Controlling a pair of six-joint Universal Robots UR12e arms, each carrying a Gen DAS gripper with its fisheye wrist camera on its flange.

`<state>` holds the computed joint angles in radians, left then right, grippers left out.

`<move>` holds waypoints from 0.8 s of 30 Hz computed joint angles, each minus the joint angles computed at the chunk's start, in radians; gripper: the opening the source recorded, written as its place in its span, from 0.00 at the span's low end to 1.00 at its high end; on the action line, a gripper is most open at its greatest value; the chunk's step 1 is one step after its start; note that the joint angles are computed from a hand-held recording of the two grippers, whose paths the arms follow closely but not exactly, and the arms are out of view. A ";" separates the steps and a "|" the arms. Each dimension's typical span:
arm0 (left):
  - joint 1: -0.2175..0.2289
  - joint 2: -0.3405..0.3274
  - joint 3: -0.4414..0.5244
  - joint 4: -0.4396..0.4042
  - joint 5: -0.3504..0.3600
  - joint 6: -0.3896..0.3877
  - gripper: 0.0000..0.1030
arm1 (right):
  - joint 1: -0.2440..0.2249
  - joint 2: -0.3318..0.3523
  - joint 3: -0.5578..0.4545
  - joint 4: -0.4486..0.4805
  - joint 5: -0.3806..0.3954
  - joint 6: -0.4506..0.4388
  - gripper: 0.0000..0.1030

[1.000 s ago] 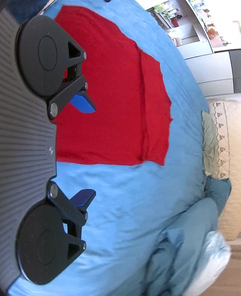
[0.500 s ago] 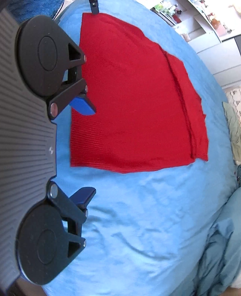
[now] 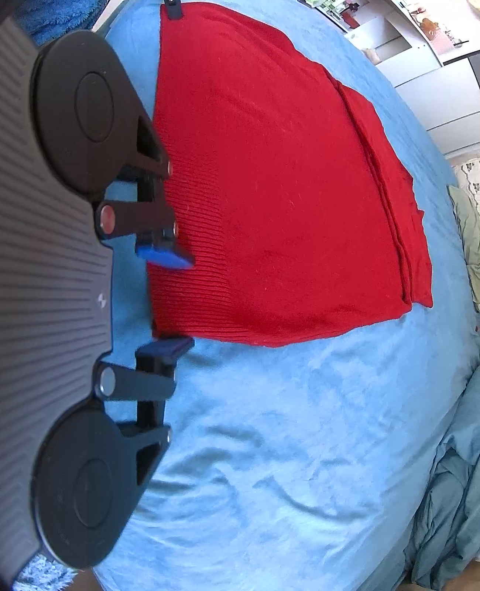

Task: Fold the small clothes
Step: 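Grasp the ribbed hem with both grippers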

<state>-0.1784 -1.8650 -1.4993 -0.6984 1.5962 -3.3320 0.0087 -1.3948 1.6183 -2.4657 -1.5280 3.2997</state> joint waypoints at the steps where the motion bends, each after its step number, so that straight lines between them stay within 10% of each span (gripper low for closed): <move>1: 0.000 0.000 0.000 -0.001 -0.004 0.001 0.26 | 0.000 0.000 0.001 -0.004 -0.002 0.001 0.45; 3: 0.000 0.001 0.001 -0.004 -0.012 0.010 0.05 | 0.001 0.001 0.003 -0.010 -0.008 -0.002 0.36; 6: -0.002 0.001 0.008 -0.017 -0.007 0.015 0.05 | -0.002 0.001 0.003 -0.014 -0.004 -0.005 0.21; 16: 0.015 0.025 0.070 0.070 -0.032 0.024 0.04 | -0.044 -0.008 -0.062 -0.014 0.120 0.043 0.20; 24: 0.019 -0.202 0.475 0.097 0.015 0.046 0.04 | -0.072 0.154 -0.373 -0.051 0.235 0.109 0.20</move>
